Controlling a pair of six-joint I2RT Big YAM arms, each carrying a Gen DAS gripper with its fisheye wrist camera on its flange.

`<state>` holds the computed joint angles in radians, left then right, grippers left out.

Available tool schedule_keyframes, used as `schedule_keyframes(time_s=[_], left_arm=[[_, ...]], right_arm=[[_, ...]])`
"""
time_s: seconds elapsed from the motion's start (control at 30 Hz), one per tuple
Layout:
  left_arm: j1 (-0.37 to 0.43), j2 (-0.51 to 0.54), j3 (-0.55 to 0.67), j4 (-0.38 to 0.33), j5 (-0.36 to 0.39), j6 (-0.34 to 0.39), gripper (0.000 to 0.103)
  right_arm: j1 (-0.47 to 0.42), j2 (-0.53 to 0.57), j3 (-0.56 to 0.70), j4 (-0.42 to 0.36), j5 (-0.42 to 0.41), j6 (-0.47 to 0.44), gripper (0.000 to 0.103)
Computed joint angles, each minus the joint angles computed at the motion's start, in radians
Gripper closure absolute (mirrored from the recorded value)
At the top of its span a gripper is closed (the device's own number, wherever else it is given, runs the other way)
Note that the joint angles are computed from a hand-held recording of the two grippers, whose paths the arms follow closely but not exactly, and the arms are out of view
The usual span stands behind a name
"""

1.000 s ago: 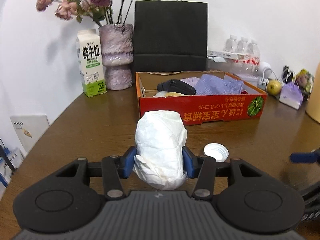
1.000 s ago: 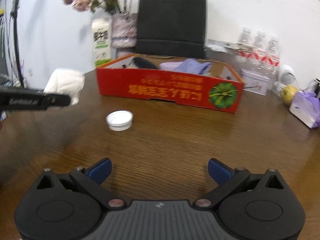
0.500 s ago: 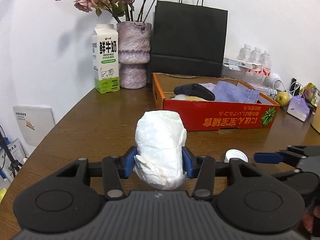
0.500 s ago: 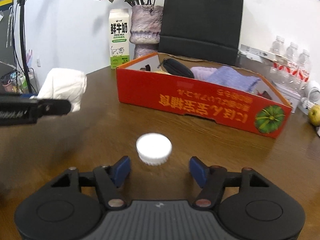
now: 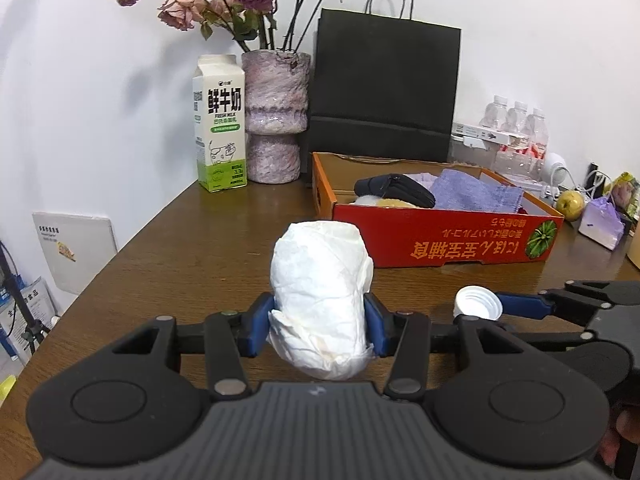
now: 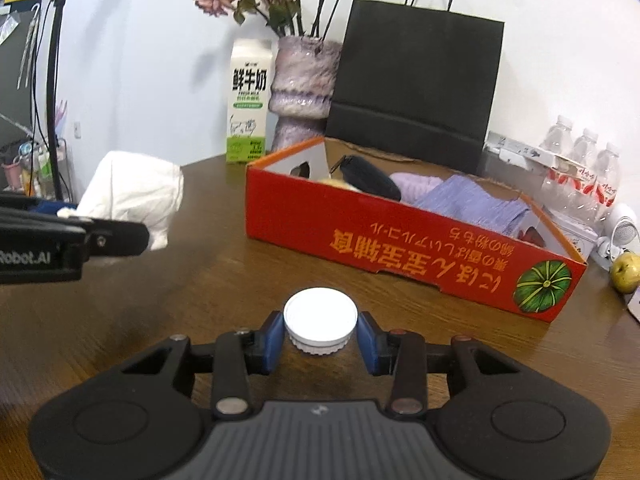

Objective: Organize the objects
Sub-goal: 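Carry the white cloth and white cap over the red box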

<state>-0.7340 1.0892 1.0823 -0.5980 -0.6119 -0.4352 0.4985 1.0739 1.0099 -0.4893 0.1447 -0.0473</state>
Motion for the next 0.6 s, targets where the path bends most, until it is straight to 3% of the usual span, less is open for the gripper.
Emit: schedule_keyframes(time_s=[0.27, 0.6], left_arm=[[-0.038, 0.034, 0.032, 0.025, -0.024, -0.014, 0.054], [-0.057, 0.088, 0.110, 0.006, -0.088, -0.031, 0.053]], right_arm=[[-0.017, -0.020, -0.024, 0.069, -0.003, -0.005, 0.065], [-0.120, -0.067, -0.027, 0.117, -0.088, 0.005, 0.065]])
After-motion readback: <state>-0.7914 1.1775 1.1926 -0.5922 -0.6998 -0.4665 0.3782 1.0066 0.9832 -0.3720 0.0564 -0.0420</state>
